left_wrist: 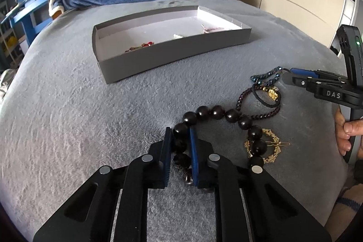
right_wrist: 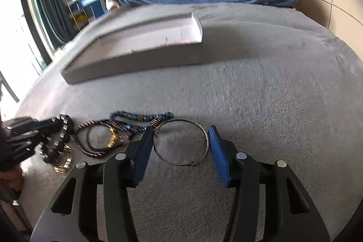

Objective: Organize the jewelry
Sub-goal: 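Grasp the black bead bracelet with the left tool while the right tool grasps the silver bangle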

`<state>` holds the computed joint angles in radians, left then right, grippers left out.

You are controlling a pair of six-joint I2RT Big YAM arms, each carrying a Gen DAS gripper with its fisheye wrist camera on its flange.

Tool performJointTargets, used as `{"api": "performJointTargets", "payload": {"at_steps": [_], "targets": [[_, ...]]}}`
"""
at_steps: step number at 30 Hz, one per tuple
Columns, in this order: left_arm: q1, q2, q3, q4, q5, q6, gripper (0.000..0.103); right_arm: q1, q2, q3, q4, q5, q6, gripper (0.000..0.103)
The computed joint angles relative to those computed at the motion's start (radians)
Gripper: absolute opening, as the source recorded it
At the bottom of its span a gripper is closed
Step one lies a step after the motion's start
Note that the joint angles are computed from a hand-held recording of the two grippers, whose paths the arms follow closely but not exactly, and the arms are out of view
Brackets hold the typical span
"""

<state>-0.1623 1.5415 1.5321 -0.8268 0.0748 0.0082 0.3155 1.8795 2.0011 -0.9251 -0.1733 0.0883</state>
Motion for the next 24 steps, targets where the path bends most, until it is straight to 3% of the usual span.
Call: {"api": "performJointTargets", "payload": {"at_steps": [5,16,24], "targets": [[0.001,-0.029,-0.033,0.056,0.021,0.009,0.015,-0.020,-0.034,-0.056,0.076,-0.053,0.049,0.050],[0.007,-0.055,-0.051,0.099,0.041,0.004,0.015,-0.014,-0.014,-0.022,0.037,-0.045,0.043,0.050],[0.031,-0.052,-0.005,0.073,0.103,-0.032,0.015,-0.003,-0.012,-0.014,0.023,-0.044,0.010,0.050]]}}
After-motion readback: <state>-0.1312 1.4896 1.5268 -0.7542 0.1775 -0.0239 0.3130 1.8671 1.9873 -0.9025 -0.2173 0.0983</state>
